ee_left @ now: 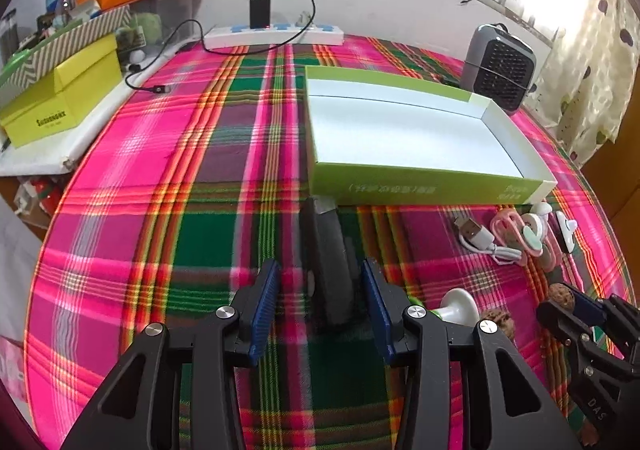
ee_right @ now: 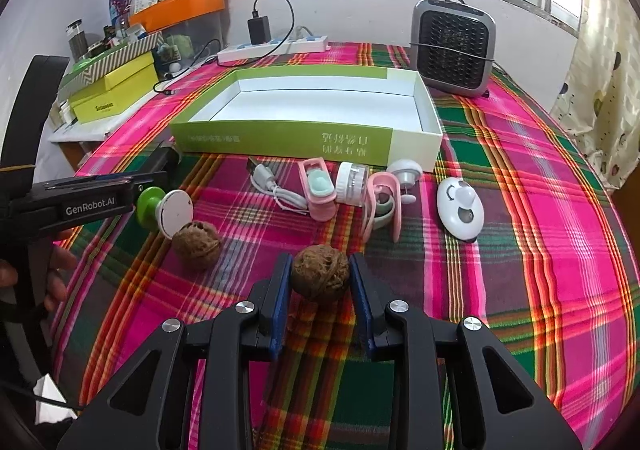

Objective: Organize objects
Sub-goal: 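Close the left gripper around the upright black rectangular device, then carry the black device and the walnut over the white tray with both grippers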

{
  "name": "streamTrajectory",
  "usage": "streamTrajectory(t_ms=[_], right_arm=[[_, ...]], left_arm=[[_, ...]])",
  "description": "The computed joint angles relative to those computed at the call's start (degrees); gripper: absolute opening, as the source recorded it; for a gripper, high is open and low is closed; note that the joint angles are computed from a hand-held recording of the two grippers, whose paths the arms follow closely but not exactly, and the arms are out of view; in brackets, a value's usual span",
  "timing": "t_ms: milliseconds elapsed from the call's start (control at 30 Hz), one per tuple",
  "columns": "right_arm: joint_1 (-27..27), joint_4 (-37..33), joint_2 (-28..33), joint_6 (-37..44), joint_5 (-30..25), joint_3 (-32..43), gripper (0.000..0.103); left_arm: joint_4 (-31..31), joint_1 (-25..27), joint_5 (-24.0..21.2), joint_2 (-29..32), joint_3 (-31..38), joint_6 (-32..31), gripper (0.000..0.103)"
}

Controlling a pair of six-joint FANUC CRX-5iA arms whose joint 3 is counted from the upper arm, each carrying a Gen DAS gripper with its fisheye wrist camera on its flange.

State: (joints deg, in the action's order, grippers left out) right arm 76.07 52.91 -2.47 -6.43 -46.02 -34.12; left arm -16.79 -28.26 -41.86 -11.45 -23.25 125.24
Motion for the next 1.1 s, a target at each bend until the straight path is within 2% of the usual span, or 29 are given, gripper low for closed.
streamTrajectory(t_ms=[400, 500, 567, 767, 1100], right_arm=[[-1.6, -0.9, 0.3, 1.7, 1.3, 0.7, 0.03], [-2.1, -1.7, 0.3, 2.7, 2.1, 1.0, 0.03], [-2.2, -1.9, 0.3, 3.2, 2.2, 1.2, 0.03], [-2.4, -1.6, 0.4, 3.6, 2.1, 1.4, 0.03], [-2.9, -0.9, 0.0, 3.6, 2.4, 1.3, 0.03]], left_arm=[[-2.7, -0.7, -1.8, 2.0, 2.5, 1.4, 0.04], [-2.7, -0.5, -2.0, 2.1, 2.6, 1.6, 0.036], [-3.2, -0.6, -2.4, 2.2, 2.9, 2.1, 0.029], [-3.8, -0.6, -3.4, 2.6, 3.5, 2.3, 0.022], [-3.2, -0.5, -3.7, 2.3, 3.3, 1.3, 0.021]])
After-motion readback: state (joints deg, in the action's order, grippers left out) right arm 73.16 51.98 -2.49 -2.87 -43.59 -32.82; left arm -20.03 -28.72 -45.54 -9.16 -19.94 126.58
